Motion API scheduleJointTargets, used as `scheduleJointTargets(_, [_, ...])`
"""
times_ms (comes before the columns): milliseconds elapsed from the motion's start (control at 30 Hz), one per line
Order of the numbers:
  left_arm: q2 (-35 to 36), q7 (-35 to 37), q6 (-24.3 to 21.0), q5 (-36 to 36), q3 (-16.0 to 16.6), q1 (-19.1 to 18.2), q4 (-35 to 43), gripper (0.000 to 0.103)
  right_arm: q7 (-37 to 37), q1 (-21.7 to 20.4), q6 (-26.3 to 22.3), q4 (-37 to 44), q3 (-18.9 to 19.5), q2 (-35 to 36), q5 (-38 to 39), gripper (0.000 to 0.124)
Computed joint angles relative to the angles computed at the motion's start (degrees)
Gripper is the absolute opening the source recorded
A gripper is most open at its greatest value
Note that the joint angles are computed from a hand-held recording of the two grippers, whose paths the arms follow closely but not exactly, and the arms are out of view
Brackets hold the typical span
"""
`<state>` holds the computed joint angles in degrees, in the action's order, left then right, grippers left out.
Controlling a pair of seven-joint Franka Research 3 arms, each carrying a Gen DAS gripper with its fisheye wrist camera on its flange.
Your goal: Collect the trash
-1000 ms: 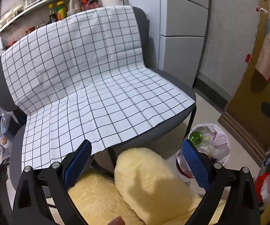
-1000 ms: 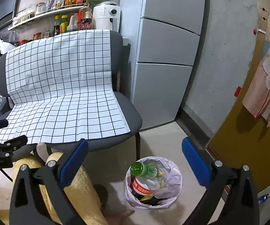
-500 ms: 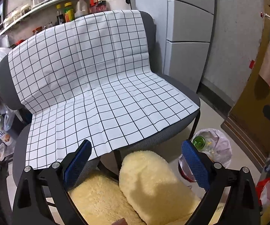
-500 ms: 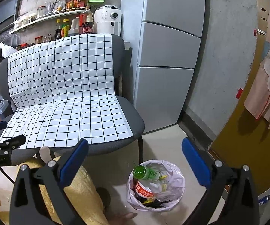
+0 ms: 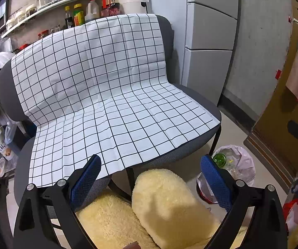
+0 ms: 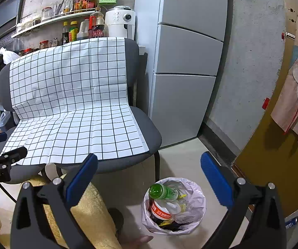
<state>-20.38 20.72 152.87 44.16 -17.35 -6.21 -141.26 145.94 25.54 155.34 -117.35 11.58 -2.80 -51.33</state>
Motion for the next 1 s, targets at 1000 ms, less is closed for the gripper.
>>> scheduleJointTargets(1000, [-0.1, -1.7, -0.2, 0.9, -0.1, 0.0, 0.4, 0.096, 0.0, -0.1, 0.5, -0.2, -0.4, 0.3, 0.2, 0.097])
